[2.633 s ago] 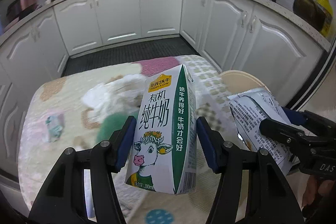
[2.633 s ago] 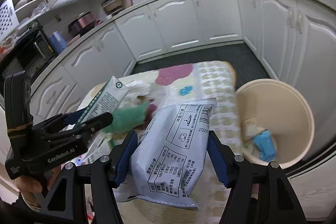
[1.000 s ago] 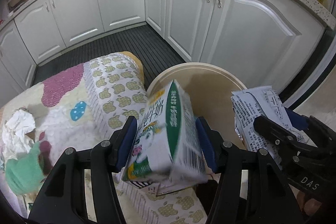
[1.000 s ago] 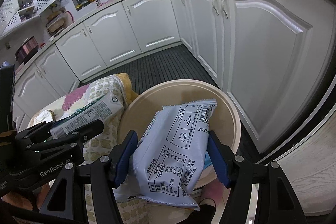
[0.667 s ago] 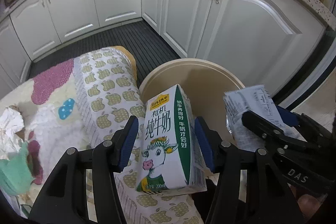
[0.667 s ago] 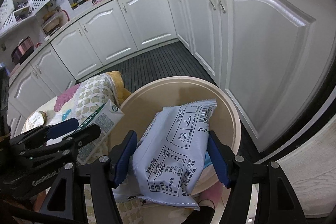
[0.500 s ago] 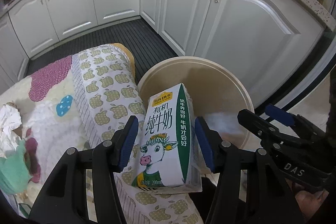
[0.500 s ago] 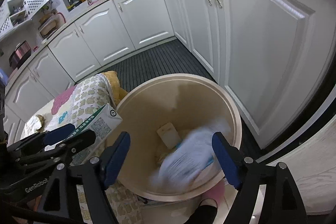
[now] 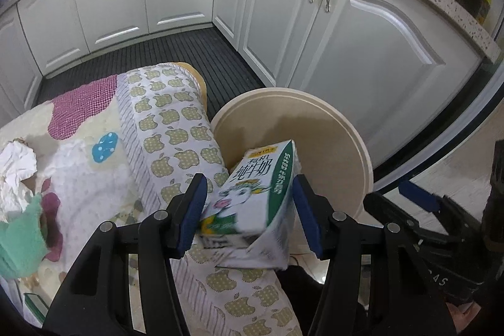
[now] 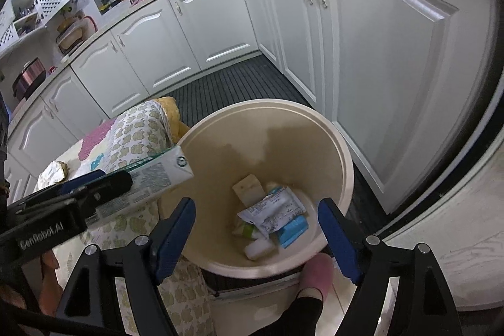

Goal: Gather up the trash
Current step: 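Drop the printed bag from the right tool while the left tool drops the milk carton, then move both open tools back over the table items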

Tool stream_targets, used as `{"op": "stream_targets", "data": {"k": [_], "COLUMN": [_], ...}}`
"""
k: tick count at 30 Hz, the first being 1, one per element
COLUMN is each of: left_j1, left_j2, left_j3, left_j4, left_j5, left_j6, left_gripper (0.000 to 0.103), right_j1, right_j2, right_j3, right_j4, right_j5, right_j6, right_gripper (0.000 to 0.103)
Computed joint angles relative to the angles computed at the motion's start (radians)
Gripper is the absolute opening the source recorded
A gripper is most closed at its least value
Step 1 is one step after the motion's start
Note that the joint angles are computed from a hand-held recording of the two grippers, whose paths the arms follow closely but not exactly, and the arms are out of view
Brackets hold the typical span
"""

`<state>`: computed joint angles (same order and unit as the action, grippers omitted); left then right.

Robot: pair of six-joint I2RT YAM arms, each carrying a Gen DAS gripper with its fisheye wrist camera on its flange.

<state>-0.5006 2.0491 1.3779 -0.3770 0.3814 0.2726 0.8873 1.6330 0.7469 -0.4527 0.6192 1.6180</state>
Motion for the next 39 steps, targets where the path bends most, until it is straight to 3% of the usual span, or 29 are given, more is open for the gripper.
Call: {"op": "stream_targets", "data": {"k": [14,30,39], "left_j1": [0.01,0.02,0.052], "left_j2": [-0.028,-0.03,-0.136], "left_j3": [-0.023,0.001,-0.137], "left_j4": [0.007,-0.022,0.086], "left_j5": [-0.002,0.04,-0.007], "left_j6": [-0.011,-0.028,0.014], "left_gripper": [0.055,0.055,0.055], "right_j1": [0.052,0.043,0.072], "right_j2": [0.015,0.026,0.082], "right_j3": [0.068,0.062,0.153], "right_j4": [-0.087,-0.053,-0.106], "right_j5": [0.023,-0.001,0.015], "right_j6": [0.035,0.015,0.001], "right_gripper": [0.078,0.078,0.078]}}
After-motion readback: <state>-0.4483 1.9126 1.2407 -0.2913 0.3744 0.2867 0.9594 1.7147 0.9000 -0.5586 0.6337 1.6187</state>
